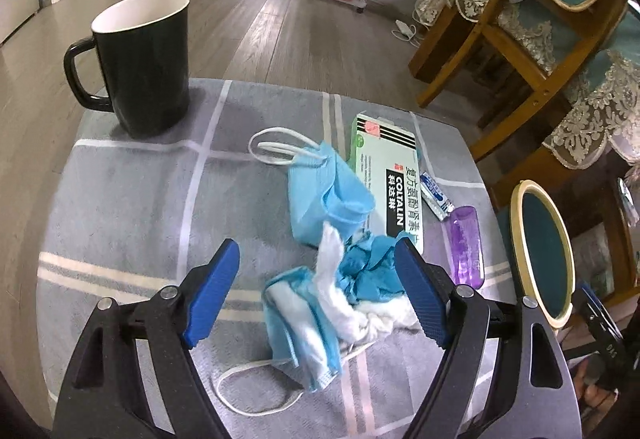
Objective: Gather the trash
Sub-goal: 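Grasp the blue face mask with the left tool while the right tool grasps the white tissue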
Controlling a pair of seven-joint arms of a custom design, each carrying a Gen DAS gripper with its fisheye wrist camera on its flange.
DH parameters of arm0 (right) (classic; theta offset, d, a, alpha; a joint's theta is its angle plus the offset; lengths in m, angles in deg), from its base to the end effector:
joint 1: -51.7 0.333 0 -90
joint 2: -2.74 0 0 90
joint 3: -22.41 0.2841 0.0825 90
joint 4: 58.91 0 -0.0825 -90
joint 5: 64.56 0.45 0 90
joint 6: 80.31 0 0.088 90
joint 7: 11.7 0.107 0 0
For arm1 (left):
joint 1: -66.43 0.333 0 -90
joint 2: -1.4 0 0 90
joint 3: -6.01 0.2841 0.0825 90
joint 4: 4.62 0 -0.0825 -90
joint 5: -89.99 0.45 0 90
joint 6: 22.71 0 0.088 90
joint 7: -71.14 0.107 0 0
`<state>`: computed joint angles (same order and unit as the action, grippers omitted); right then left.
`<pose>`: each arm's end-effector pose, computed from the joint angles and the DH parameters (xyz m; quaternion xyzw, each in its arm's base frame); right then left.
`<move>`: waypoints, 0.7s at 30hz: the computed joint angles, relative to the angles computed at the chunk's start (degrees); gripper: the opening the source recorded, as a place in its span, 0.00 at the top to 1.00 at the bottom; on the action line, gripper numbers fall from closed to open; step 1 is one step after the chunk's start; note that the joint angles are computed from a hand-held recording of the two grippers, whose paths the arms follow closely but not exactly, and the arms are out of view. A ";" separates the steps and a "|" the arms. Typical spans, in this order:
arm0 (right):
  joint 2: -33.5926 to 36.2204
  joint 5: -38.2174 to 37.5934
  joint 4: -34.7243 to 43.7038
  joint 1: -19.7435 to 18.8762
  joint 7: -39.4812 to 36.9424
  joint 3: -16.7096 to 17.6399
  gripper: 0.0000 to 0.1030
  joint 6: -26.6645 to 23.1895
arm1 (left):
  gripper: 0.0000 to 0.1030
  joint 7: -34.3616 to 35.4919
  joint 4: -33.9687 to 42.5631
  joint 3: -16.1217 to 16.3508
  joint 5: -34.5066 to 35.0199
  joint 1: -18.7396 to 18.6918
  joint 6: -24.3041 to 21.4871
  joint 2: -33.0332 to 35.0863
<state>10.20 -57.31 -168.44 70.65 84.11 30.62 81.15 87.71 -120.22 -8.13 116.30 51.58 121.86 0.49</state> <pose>0.6222 0.3087 0.4590 -0.7331 0.5634 -0.1367 0.3557 0.5667 -0.3194 0.4552 -0.8108 0.4985 -0.2682 0.1489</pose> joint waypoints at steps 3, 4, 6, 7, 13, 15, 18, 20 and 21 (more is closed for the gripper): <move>0.17 0.79 0.15 0.16 -1.45 0.64 0.12 -0.22 | 0.24 0.27 -2.38 0.03 -1.61 0.20 1.45 -1.71; 0.23 1.22 0.24 0.23 -2.01 0.85 0.12 -0.28 | 0.24 0.19 -3.26 -0.04 -2.13 0.36 1.95 -2.36; 0.39 2.06 0.50 0.52 -3.35 1.38 0.12 -0.26 | 0.24 0.34 -4.61 -0.23 -3.35 0.71 3.05 -3.30; 0.60 2.69 0.78 0.66 -4.17 1.69 0.12 -0.40 | 0.24 0.40 -5.30 -0.38 -3.83 0.90 3.67 -3.83; 2.88 3.91 3.75 1.93 -7.67 2.98 0.12 -2.27 | 0.24 2.86 -5.81 -1.75 -6.16 1.16 3.47 -4.45; 3.93 4.50 5.07 2.28 -8.80 3.56 0.12 -2.99 | 0.25 4.25 -4.84 -1.87 -6.67 0.95 2.05 -3.67; 5.87 4.29 7.42 3.07 -9.46 4.06 0.12 -4.22 | 0.40 5.44 -4.24 -1.53 -8.38 0.67 0.90 -2.81; 7.26 4.39 9.15 3.40 -10.14 4.54 0.12 -5.22 | 0.52 6.19 -4.32 -1.18 -9.92 0.56 0.51 -2.49; 7.80 4.60 9.85 3.43 -10.56 4.77 0.12 -5.66 | 0.53 6.73 -4.46 -1.03 -10.72 0.52 0.47 -2.38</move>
